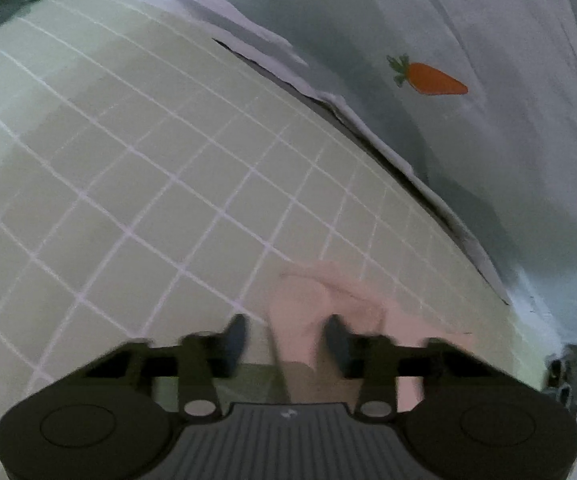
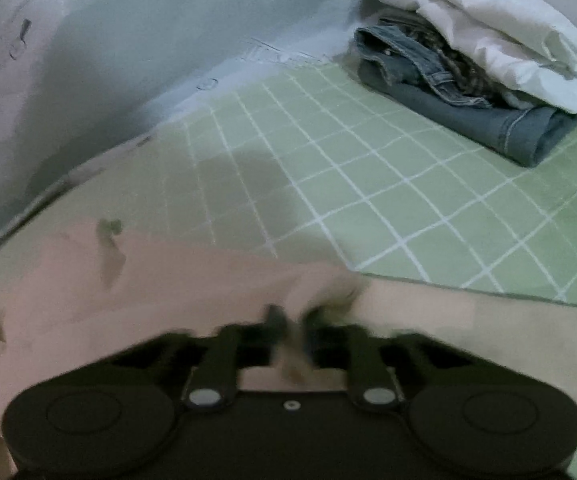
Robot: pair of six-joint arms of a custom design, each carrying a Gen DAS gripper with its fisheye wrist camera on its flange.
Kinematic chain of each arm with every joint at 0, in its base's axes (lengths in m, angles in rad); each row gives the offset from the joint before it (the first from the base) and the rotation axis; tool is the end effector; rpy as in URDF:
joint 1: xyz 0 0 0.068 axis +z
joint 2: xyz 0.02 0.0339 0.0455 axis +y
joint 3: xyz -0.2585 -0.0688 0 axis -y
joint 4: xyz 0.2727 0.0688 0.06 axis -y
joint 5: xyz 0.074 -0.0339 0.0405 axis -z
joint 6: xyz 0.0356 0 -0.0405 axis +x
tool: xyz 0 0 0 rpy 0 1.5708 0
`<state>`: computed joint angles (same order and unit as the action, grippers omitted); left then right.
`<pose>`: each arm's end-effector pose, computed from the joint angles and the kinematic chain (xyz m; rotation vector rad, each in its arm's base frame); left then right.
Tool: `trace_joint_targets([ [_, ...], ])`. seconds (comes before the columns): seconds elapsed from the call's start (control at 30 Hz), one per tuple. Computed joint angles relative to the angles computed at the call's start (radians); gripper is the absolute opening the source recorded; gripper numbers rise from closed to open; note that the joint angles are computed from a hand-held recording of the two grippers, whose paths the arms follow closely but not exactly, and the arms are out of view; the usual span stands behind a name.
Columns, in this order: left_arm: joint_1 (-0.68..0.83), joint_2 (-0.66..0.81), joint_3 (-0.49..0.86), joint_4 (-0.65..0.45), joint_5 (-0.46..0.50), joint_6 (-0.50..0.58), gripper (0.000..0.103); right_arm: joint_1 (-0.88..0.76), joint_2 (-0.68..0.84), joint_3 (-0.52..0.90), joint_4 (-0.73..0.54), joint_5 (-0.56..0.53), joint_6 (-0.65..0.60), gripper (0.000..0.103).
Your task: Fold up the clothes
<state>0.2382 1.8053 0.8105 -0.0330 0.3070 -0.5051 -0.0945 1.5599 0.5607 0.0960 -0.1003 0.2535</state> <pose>0.3278 0.0685 0.0765 -0.8403 2.4645 -0.4953 0.2820 -0.0231 0.0892 0.3864 2.4473 0.1922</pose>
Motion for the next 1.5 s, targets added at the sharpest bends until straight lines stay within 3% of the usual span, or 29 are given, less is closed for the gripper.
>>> trace_joint_targets([
  [0.2, -0.042, -0.085, -0.012, 0.020, -0.067, 0.029, 0.003, -0.028, -0.096, -0.051, 0.085, -0.018, 0.001, 0.007],
  [0.4, -0.058, -0.094, 0.022, 0.038, -0.089, 0.061, 0.003, -0.040, -0.212, -0.038, 0.104, 0.051, -0.091, 0.007],
  [0.67, -0.120, 0.072, 0.072, 0.049, -0.197, 0.054, 0.004, -0.067, 0.062, 0.096, 0.092, 0.056, -0.101, 0.008],
  [0.77, -0.128, 0.062, 0.051, 0.067, -0.208, 0.077, 0.013, -0.086, 0.119, 0.128, 0.050, 0.036, -0.055, 0.011],
  [0.83, -0.137, 0.053, 0.054, 0.047, -0.252, 0.108, 0.037, -0.098, 0.131, 0.136, 0.031, 0.027, -0.035, 0.029],
  [0.87, -0.141, 0.043, 0.052, 0.036, -0.279, 0.110, 0.056, -0.099, 0.131, 0.132, 0.031, 0.035, -0.036, 0.052],
  [0.9, -0.142, 0.028, 0.043, 0.031, -0.303, 0.103, 0.064, -0.100, 0.130, 0.124, 0.045, 0.039, -0.042, 0.072],
  [1.07, -0.115, -0.067, -0.025, 0.021, -0.291, 0.058, 0.071, -0.105, 0.167, 0.135, 0.061, 0.012, -0.075, 0.097],
  [1.13, -0.114, -0.127, -0.056, -0.002, -0.295, 0.051, 0.071, -0.092, 0.190, 0.153, 0.054, 0.024, -0.093, 0.098],
  [1.17, -0.117, -0.163, -0.073, -0.019, -0.298, 0.053, 0.072, -0.084, 0.193, 0.153, 0.059, 0.036, -0.110, 0.097],
  [1.23, -0.136, -0.252, -0.110, -0.069, -0.312, 0.052, 0.072, -0.075, 0.186, 0.144, 0.073, 0.048, -0.142, 0.077],
  [1.3, -0.155, -0.351, -0.160, -0.115, -0.323, 0.053, 0.072, -0.077, 0.159, 0.138, 0.058, 0.022, -0.155, 0.023],
  [1.33, -0.168, -0.402, -0.186, -0.139, -0.328, 0.053, 0.072, -0.076, 0.139, 0.132, 0.049, 0.014, -0.149, 0.012],
  [1.37, -0.181, -0.456, -0.211, -0.166, -0.334, 0.052, 0.072, -0.075, 0.099, 0.109, 0.052, -0.009, -0.147, 0.006],
  [1.5, -0.289, -0.714, -0.317, -0.343, -0.363, 0.016, 0.073, -0.030, -0.151, -0.042, 0.075, -0.083, -0.177, 0.005],
])
